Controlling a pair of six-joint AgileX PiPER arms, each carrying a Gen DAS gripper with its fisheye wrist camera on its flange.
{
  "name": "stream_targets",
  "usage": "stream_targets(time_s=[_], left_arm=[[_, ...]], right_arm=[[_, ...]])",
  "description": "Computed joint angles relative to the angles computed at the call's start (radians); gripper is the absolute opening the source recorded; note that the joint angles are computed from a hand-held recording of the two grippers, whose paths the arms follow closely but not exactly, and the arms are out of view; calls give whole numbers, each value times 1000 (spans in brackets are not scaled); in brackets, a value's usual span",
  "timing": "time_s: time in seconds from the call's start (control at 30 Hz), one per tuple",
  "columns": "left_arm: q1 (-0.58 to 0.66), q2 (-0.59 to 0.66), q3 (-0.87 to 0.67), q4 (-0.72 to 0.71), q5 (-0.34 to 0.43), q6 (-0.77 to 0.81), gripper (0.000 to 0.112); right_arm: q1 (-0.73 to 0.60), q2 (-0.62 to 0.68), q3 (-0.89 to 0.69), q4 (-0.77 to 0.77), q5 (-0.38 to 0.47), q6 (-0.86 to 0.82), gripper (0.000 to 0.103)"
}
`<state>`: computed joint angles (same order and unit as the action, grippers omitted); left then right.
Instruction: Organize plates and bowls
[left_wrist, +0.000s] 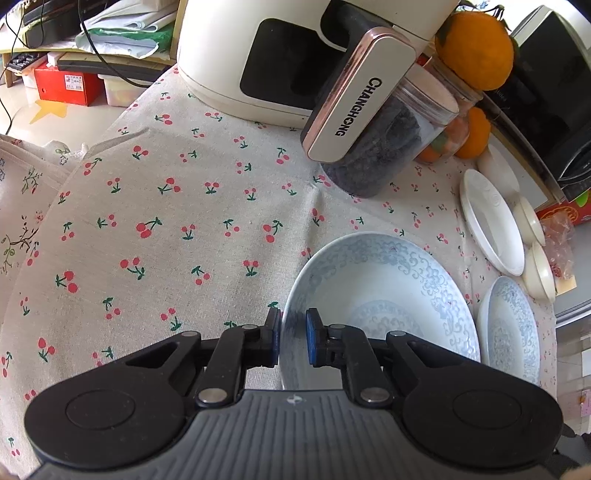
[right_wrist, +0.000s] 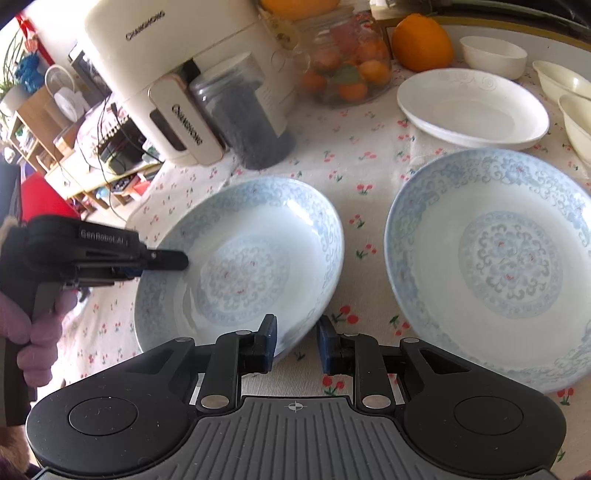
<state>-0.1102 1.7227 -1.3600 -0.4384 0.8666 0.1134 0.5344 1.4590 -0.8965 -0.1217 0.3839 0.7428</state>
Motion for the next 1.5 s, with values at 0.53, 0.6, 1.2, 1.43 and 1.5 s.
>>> stream_targets(time_s=[0.53, 0.6, 1.2, 1.43, 1.5], left_arm=[[-48, -52, 8, -66, -37, 12, 10], [-58, -53, 6, -72, -41, 11, 10], [-227, -41, -37, -21, -75, -46, 10], [-301, -21, -66, 14, -74, -80, 10], [-320, -14, -75, 27, -74, -91, 10]], right_arm=[[-117, -95, -6, 102, 24, -174, 22], [-139, -108, -6, 124, 27, -205, 22], [-372, -238, 67, 369, 82, -536, 22], [-485, -275, 91, 454, 114, -655, 22], [-511, -280, 96, 469, 127, -677, 22]])
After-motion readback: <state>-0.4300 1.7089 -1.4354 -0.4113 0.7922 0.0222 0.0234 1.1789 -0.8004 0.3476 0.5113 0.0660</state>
